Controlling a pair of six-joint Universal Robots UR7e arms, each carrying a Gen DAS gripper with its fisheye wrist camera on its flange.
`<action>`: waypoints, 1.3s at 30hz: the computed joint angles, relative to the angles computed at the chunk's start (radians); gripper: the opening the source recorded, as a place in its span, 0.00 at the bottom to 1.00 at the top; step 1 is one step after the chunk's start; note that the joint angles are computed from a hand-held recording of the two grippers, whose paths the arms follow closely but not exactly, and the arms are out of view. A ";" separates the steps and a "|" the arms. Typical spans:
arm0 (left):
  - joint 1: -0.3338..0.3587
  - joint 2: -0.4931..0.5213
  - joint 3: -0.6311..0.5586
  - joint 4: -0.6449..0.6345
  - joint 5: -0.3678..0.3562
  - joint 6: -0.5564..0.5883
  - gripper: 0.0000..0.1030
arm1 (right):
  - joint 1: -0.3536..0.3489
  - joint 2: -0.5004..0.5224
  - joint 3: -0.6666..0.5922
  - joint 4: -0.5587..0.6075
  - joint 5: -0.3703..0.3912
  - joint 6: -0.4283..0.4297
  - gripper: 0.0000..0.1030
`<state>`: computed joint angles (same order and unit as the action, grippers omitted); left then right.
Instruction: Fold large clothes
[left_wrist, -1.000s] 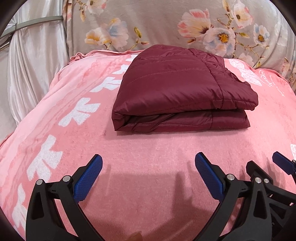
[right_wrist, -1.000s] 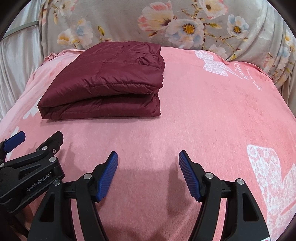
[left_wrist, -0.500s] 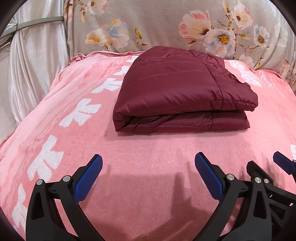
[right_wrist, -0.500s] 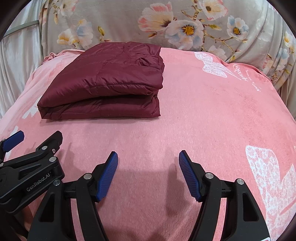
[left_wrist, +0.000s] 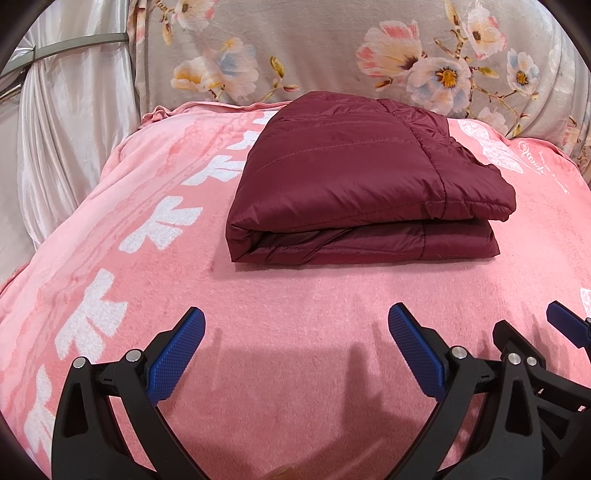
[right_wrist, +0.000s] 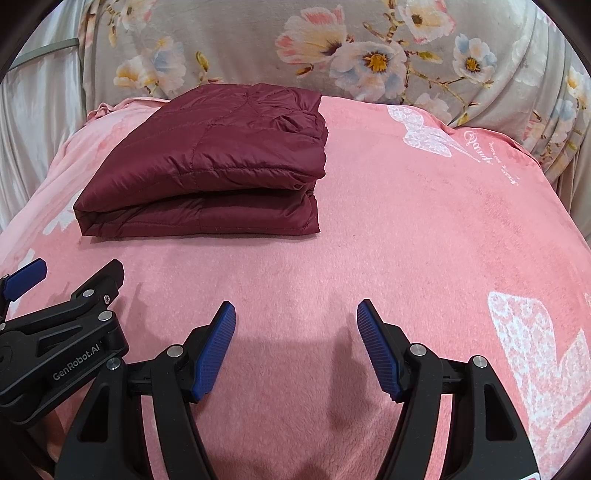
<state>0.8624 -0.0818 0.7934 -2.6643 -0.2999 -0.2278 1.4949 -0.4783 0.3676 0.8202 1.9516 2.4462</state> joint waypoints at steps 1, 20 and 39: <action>0.000 0.000 0.001 -0.002 0.001 0.001 0.94 | -0.001 0.002 -0.005 0.003 -0.001 -0.001 0.65; -0.002 -0.002 0.002 -0.001 0.010 0.002 0.94 | 0.000 -0.002 0.003 -0.002 0.000 -0.003 0.65; 0.000 -0.006 0.005 0.016 0.009 -0.014 0.94 | -0.001 -0.001 -0.002 -0.003 0.001 -0.009 0.65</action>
<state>0.8623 -0.0877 0.7982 -2.6486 -0.2914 -0.2416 1.4936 -0.4788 0.3660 0.8170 1.9528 2.4377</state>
